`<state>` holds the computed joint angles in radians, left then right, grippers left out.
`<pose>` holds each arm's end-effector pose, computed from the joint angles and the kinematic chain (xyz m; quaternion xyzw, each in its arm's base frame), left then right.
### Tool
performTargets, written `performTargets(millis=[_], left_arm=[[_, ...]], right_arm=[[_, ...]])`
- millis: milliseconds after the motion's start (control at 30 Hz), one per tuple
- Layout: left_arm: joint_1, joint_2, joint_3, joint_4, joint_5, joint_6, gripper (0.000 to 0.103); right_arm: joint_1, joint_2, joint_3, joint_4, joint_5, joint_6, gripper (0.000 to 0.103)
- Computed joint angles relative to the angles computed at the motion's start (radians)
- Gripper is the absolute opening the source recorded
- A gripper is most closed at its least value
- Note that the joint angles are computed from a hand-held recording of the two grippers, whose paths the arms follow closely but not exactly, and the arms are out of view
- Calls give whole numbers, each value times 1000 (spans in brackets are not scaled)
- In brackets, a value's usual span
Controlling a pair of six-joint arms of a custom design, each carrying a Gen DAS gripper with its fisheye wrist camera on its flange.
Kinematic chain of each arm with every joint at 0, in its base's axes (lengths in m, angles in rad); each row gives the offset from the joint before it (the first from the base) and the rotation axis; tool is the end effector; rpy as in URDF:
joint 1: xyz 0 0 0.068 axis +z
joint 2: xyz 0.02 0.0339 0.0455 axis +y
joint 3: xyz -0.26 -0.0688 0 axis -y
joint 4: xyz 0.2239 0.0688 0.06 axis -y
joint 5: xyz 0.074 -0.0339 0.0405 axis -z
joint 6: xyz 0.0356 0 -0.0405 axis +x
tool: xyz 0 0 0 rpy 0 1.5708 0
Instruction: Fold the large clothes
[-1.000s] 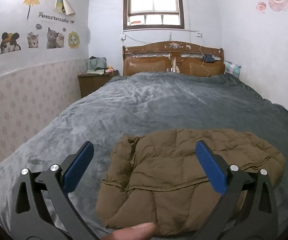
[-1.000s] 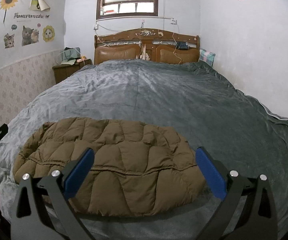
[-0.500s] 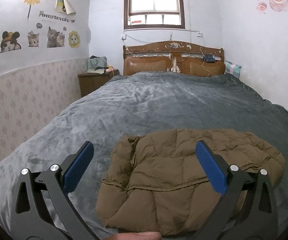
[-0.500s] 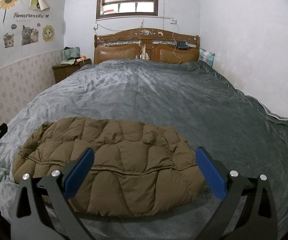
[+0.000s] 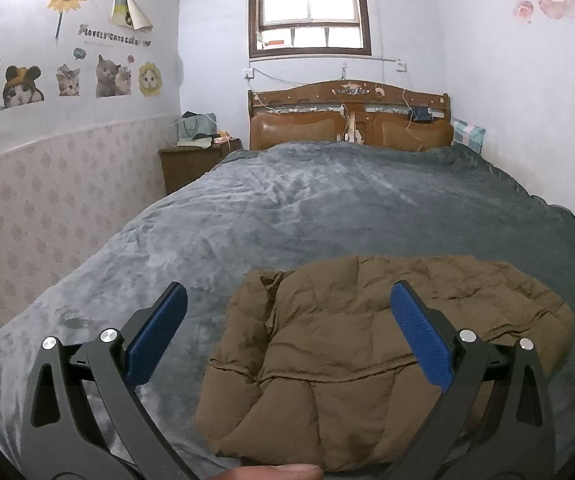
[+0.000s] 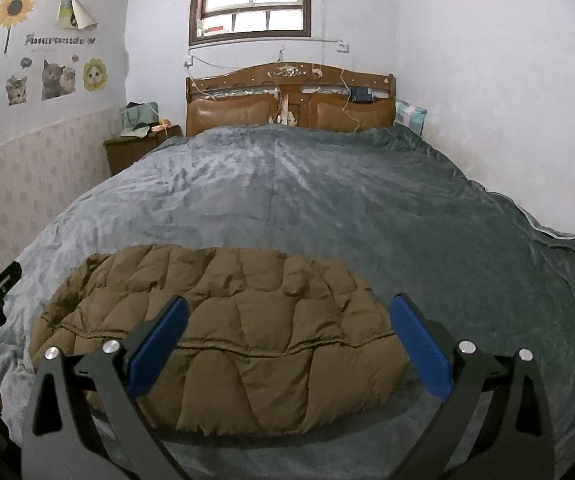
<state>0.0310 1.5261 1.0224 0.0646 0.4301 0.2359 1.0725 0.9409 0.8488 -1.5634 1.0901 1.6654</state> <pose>0.3300 -0.0046 0.2725 0.1982 0.8087 -0.1088 0.5431 0.0696 0.0619 0.2726 0.2286 0.8235 -0.1393 0.5002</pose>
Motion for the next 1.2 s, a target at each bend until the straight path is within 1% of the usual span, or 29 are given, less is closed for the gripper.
performTargets(millis=[167,200,500,633,767,933,967,1167,1200], left_arm=[[4,-9,1,-4,6,-6,100],[5,-8,4,-12,9,-6,100],[6,-5,9,-4,3,-8,100],[3,-7,3,-1,1,-14,100],[6,1,20,-26,5,-13,100],[-5,24,39,-28,-11,-7,100],[-9,25,38,-26,-15,-6,100],[-12,31,39,-22,-22,-11,100],[-11,31,39,-24,-21,-12,100]], right_arm=[[-5,3,-6,9,-9,-7,101],[-17,-9,-5,17,-7,-34,101],[-39,-31,-15,58,-16,-90,101],[-63,-55,-22,84,-21,-145,101],[-78,-64,-26,107,-23,-181,101],[-80,-68,-27,101,-31,-184,101],[-71,-67,-26,83,-27,-163,101],[-93,-90,-36,117,-29,-217,101],[-84,-76,-30,104,-26,-193,101]])
